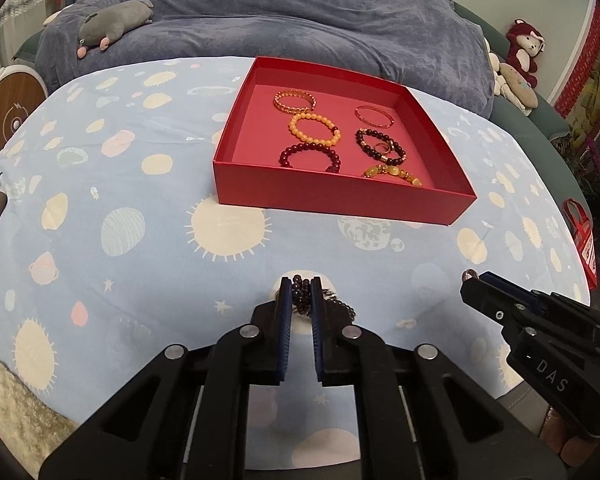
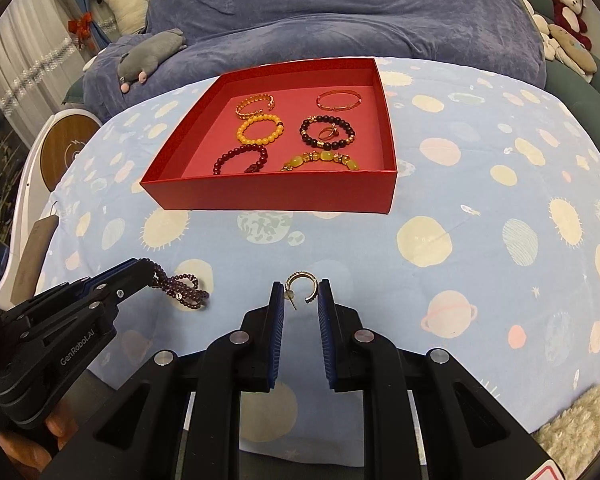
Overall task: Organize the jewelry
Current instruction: 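Close the left tool on the dark garnet multi-strand bracelet while the right tool holds the earring, then lift the garnet bracelet and earring and carry both toward the red box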
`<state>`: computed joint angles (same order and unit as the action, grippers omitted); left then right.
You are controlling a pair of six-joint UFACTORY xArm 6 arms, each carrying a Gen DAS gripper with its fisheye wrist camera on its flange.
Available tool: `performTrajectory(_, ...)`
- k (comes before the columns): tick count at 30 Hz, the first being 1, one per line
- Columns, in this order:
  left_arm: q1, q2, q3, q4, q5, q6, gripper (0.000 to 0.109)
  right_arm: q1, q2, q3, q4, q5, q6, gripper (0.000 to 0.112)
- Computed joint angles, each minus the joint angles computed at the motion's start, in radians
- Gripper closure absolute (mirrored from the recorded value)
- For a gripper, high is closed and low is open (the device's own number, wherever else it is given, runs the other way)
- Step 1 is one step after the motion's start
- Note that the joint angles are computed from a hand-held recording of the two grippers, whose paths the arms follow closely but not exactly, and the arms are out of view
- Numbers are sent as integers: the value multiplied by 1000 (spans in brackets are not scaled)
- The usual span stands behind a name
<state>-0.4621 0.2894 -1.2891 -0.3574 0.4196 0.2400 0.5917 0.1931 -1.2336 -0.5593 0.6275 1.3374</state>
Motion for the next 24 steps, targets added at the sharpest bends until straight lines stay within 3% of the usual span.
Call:
performTrajectory(15,9,-67,51,-54,1,52,101,26,-48,32,-30,7,28,96)
performTrajectory(24,53,-78,-30,-69,46,78,101,14,-85,39,-67,3,58,96)
